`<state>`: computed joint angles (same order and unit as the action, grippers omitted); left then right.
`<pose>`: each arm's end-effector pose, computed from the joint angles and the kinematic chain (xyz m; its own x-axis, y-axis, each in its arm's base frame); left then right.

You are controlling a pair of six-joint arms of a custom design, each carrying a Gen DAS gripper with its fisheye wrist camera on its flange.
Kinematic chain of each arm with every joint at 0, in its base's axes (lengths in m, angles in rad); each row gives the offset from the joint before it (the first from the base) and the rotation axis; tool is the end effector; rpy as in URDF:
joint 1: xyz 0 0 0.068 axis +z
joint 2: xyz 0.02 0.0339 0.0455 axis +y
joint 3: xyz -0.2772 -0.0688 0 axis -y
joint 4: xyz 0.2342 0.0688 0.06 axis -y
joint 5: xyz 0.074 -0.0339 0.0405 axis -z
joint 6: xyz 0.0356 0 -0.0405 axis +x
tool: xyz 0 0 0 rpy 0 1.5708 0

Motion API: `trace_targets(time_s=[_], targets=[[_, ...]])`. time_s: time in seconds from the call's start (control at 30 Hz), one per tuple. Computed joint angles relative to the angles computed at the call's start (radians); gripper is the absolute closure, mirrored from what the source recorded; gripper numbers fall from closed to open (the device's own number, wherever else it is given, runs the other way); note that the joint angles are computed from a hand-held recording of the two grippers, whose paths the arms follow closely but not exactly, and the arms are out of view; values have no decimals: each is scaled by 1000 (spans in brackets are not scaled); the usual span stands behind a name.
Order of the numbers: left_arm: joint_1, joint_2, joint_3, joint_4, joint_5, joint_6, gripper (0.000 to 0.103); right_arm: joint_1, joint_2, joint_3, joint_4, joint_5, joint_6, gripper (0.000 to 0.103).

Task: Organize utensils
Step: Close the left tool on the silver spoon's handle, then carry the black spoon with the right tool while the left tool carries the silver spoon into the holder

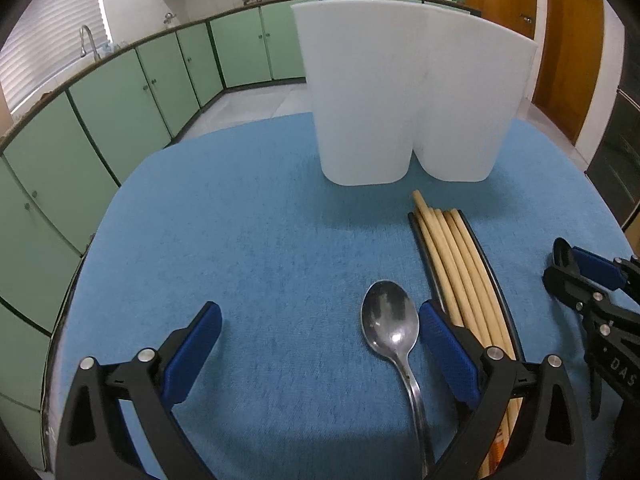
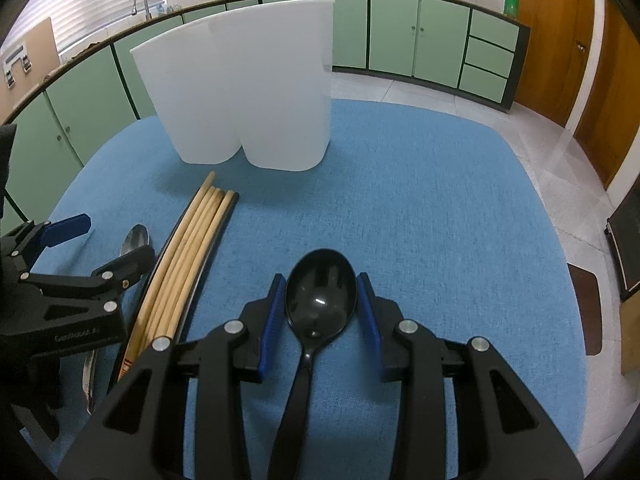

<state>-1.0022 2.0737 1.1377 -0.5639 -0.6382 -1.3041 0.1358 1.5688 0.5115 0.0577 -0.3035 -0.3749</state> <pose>0.2053 -0.2819 0.1010 -0.7725 -0.2300 -0.5919 -0.3457 0.9342 0.0883 0.2414 0.0437 0.1253 -0.6697 -0.4442 -0.5951 -0.5744 0.8178 0.0360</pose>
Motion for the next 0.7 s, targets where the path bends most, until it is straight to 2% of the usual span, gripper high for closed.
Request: trace_targets(time_s=[0.17, 0.23, 0.4, 0.5, 0.7], targets=[[23, -9, -8, 26, 12, 23, 7, 9, 11, 18, -16, 9, -5, 66], [17, -30, -44, 73, 17, 28, 16, 18, 10, 23, -24, 20, -5, 66], [12, -56, -76, 141, 15, 67, 53, 24, 5, 27, -31, 22, 10, 69], [15, -80, -119, 218, 25, 100, 73, -3, 1, 29, -32, -28, 15, 69], [-20, -161, -250, 399, -4, 130, 74, -98, -90, -19, 19, -200, -16, 69]])
